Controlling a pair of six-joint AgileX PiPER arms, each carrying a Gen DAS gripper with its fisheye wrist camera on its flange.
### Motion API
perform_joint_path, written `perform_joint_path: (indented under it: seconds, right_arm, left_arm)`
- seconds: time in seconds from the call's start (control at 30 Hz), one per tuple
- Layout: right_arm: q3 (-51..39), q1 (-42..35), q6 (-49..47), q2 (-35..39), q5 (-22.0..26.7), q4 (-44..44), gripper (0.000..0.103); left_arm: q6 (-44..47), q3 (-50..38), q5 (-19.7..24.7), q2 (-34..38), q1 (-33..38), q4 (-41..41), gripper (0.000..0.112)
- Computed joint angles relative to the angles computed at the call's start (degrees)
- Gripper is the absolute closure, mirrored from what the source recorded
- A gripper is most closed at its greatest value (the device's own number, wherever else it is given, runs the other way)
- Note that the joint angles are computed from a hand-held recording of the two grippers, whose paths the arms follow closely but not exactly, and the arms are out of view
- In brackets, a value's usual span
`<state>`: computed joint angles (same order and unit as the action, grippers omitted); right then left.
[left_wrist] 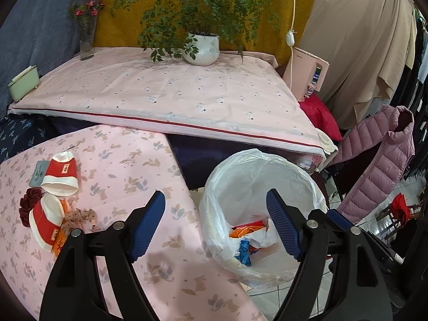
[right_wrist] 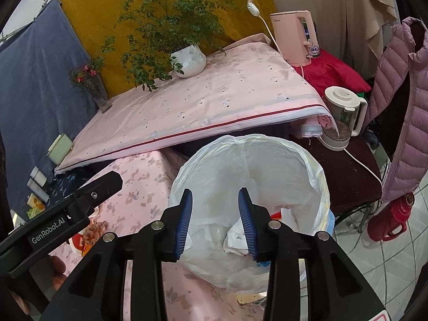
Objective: Collect trash
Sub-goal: 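Move both tools back toward the remaining items on the table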
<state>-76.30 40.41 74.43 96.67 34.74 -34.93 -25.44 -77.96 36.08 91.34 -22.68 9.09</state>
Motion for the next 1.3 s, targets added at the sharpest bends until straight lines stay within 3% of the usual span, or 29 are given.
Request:
perform_joint_path:
  seconds: [0.23,0.6,0.8,1.1,1.3]
  right_arm:
    - [-4.40,3.53,-2.09,2.77,1.85,1.18,0.062]
    - [-15.12,9.30,-7.48,10.02,5.66,4.14,0.061]
    - [-22.38,12.17,-11.56,15.35,7.54,6.40,0.055]
    - [-36.12,15.20,-20.04,25.29,11.38,12.34,0.054]
    - [-49.69,16.11,-26.45,33.82,16.52,17.11,0.054]
  left_arm:
    - [-1.13,5.03,-1.51,-4.13,3.51,0.66,0.031]
    - [2.76,13.57,-3.52,-10.38,14.82,-3.57,0.024]
    - [9.04,17.65,-3.98,-12.72,23.97,-9.42,0.022]
    - [19.61,21.04,-3.54,-12.33,37.93,-18.39,0.021]
    - [24.68,20.96,-2.56,-10.49,44.36,-22.85,0.021]
